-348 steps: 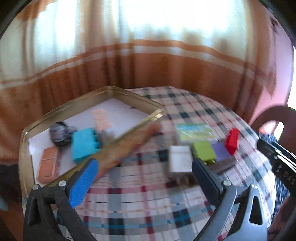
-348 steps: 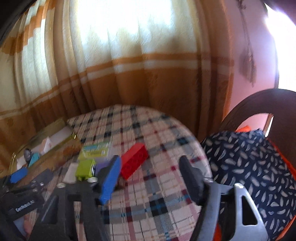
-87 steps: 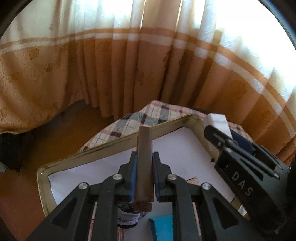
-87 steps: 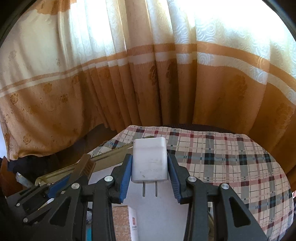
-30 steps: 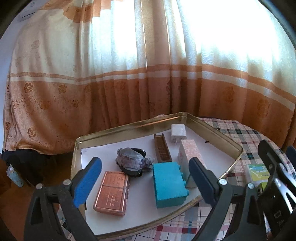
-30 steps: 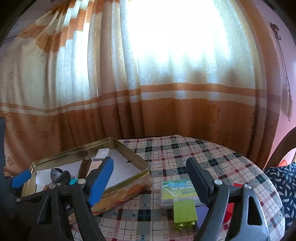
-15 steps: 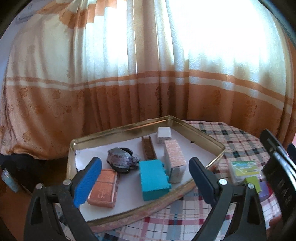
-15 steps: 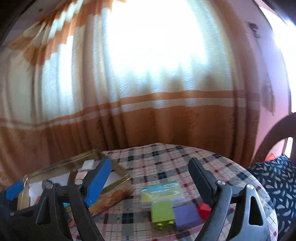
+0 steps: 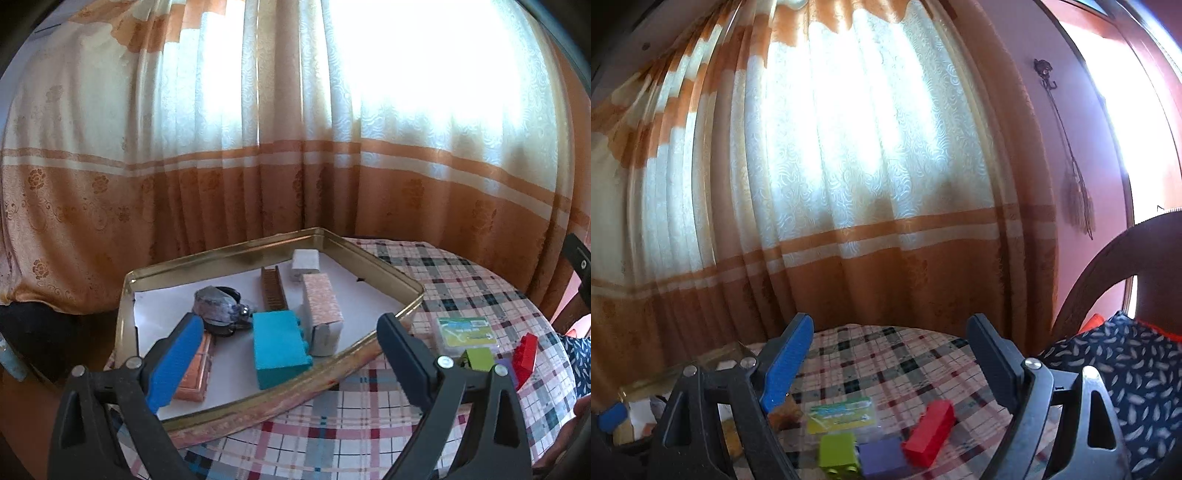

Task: Organize rigid objects
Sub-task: 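Lift both tools out of the tin back over the remaining objects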

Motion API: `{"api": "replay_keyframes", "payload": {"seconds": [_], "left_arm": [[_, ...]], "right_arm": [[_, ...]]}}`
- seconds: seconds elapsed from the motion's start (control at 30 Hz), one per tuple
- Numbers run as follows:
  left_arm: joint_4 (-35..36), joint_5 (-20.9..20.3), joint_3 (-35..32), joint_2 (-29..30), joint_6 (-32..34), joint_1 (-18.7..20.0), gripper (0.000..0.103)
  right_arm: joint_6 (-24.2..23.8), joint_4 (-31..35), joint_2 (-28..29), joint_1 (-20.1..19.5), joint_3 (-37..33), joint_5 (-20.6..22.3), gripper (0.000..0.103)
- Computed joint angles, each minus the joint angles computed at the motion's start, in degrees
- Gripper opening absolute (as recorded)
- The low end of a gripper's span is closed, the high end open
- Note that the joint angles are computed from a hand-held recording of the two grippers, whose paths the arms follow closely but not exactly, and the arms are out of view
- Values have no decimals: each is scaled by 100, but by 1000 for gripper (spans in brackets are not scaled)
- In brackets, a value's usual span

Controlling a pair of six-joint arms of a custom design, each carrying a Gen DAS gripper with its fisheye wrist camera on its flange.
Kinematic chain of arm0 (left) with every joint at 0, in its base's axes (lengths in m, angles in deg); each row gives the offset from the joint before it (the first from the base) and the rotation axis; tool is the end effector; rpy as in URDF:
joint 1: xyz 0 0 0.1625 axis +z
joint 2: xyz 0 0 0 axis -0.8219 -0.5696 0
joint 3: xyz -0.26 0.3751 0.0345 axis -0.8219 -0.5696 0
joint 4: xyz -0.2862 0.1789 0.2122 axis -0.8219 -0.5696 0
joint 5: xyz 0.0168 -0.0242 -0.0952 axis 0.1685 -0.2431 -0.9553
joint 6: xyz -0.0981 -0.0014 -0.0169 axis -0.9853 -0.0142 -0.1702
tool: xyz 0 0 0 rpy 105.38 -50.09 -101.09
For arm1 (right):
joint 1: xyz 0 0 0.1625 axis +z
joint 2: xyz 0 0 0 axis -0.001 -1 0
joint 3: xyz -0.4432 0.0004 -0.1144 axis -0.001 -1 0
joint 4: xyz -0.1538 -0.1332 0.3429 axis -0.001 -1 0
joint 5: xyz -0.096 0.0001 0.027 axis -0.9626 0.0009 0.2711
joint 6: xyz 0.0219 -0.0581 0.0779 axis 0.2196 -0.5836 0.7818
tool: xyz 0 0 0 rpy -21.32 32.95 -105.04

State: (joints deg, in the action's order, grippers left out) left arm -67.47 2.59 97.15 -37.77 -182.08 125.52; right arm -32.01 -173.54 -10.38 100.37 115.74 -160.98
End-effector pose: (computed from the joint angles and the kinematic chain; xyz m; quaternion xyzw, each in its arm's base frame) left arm -0.0453 -0.7536 0.2026 0.0592 0.7382 -0.5333 0.4088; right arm 0.2557 -0.8195 -0.0202 0.1973 -0.7154 0.6220 0.2497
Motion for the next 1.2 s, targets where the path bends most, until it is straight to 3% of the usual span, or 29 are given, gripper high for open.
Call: {"api": "replay_keyframes", "payload": {"seconds": [0.07, 0.37, 0.53, 0.83, 1.07, 1.2], "left_arm": [[72, -10, -69, 49, -4, -9, 97], [152, 29, -117, 163, 73, -94, 97], [605, 92, -344, 276, -263, -96, 97], [1571, 141, -881, 592, -640, -132, 97], [2120, 127, -1253, 853, -568, -202, 98], [3231, 201, -1928, 1201, -1161, -184, 98]], "right_arm": [[-114, 1, -99, -19, 164, -52, 87], [223, 26, -581, -160, 860, -391, 87], [87, 154, -724, -196, 1051, -467, 87], [327, 875, -1068, -270, 1439, -645, 87], [439, 1969, -1252, -303, 1502, -812, 87], [701, 2831, -1317, -340, 1438, -884, 70]]}}
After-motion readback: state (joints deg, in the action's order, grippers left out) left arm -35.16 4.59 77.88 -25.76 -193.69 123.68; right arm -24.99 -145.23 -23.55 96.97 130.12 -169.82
